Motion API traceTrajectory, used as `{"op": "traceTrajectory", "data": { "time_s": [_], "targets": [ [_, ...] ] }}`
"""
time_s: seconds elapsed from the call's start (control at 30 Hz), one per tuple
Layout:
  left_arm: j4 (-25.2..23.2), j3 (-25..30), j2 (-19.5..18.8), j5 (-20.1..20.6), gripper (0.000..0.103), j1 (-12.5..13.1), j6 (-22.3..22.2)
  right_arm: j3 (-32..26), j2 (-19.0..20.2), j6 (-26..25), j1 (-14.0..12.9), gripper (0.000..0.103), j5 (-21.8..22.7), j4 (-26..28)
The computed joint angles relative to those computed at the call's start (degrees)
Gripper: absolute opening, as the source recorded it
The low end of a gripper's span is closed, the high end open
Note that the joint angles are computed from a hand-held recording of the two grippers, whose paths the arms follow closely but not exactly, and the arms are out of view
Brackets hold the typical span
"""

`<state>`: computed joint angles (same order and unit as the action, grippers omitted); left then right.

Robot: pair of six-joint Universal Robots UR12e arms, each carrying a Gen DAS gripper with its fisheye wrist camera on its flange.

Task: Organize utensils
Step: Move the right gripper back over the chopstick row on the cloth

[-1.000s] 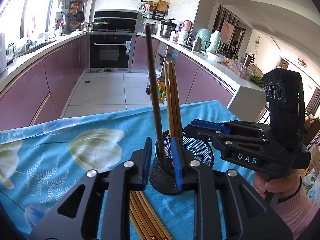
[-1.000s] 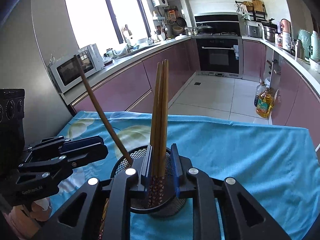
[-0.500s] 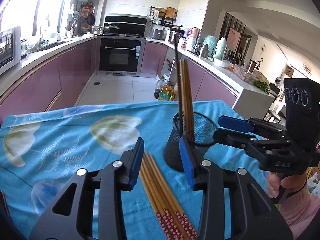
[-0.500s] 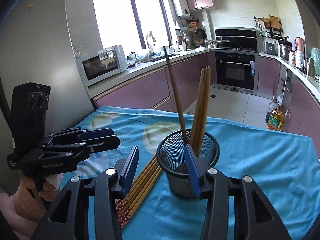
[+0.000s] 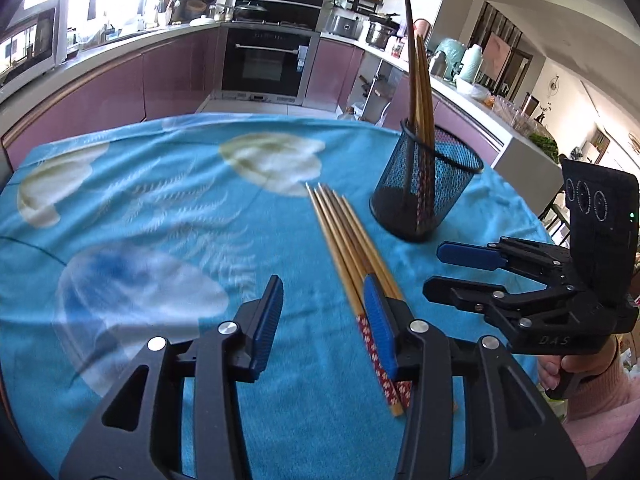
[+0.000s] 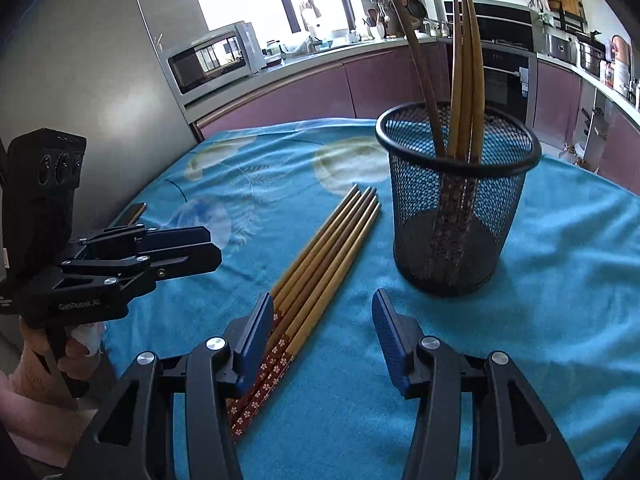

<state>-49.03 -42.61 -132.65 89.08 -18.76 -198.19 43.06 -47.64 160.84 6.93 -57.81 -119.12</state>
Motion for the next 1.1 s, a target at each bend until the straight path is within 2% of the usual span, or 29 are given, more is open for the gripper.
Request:
{"op": "traceTrajectory", "data": {
  "time_s": [0.13, 0.3, 0.57, 1.1],
  "targets": [
    [-1.48, 0.59, -0.45, 0.25, 0.043, -0.40, 0.29, 0.61, -0.06, 0.47, 0.24, 0.049, -1.37, 0.35],
    [-2.08, 1.40, -1.08, 0.15, 0.047, -0.85, 0.44, 1.97, -0.59, 1.10, 0.62, 0.049, -3.83, -1.73],
    [-5.28, 3.70, -2.38, 2.23, 0.048, -1.51, 1.38, 1.47, -0.19, 0.39, 1.38, 0.049, -6.72, -1.95],
    [-8.67, 6.57, -4.25, 4.52, 0.049, -1.90, 2.64, 0.66, 0.31, -0.29, 1.71, 0.047, -9.40, -1.63]
  ]
}}
